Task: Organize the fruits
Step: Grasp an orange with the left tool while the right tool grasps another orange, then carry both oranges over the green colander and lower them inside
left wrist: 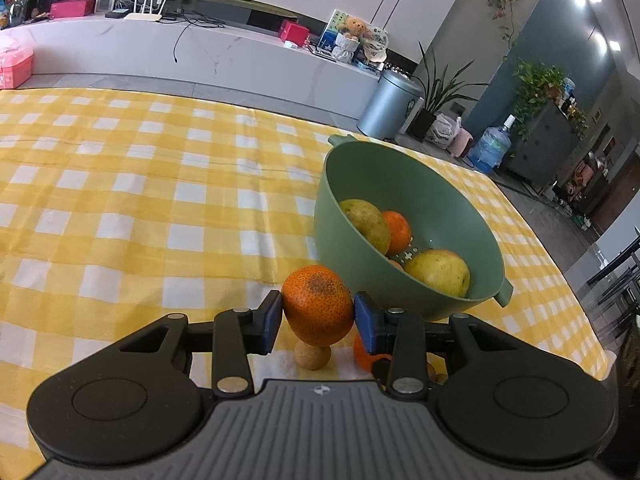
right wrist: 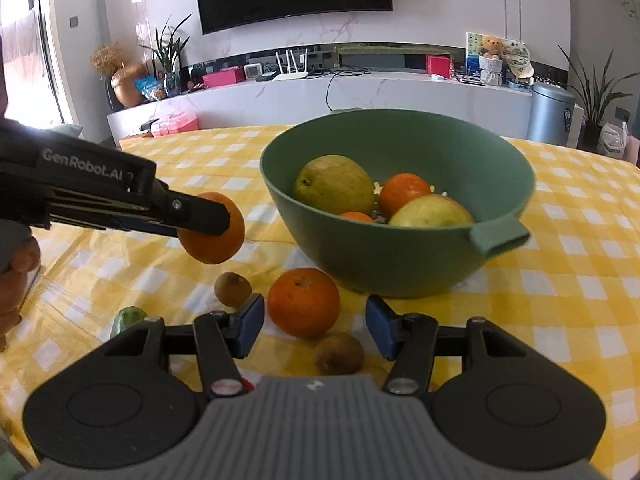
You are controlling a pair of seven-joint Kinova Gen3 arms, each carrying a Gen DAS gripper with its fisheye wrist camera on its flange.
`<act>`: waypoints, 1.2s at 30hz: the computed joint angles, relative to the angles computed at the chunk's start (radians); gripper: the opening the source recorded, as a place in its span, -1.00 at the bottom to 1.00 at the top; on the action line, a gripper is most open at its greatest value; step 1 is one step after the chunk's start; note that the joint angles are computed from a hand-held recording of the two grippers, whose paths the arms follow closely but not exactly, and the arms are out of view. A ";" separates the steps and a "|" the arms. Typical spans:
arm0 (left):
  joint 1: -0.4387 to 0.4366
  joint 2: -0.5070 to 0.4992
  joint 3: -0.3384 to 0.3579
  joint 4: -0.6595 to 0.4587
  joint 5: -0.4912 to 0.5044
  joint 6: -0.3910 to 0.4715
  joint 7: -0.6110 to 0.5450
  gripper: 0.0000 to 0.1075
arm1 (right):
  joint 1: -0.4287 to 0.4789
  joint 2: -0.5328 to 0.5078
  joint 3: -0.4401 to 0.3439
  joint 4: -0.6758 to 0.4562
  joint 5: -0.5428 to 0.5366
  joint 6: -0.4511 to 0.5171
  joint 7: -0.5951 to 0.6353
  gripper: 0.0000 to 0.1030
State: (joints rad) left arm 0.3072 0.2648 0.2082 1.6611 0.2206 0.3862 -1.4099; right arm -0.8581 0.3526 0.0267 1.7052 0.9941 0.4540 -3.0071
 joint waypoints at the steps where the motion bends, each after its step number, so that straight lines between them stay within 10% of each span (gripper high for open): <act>1: -0.001 -0.002 0.001 0.002 0.002 -0.002 -0.001 -0.19 | 0.000 0.009 -0.007 -0.016 -0.010 0.018 0.019 0.05; 17: 0.002 -0.009 -0.007 0.008 0.004 -0.007 0.000 -0.19 | -0.025 0.046 0.004 -0.082 -0.106 0.072 0.161 -0.21; 36: 0.054 -0.059 0.006 0.030 -0.066 -0.120 0.031 -0.19 | 0.010 -0.143 -0.112 0.025 0.082 0.118 0.047 -0.22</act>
State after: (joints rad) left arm 0.3614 0.2062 0.2137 1.6914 0.1549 0.2665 -1.3793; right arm -0.8479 0.2096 -0.0855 1.7299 1.0756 0.5718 -2.9598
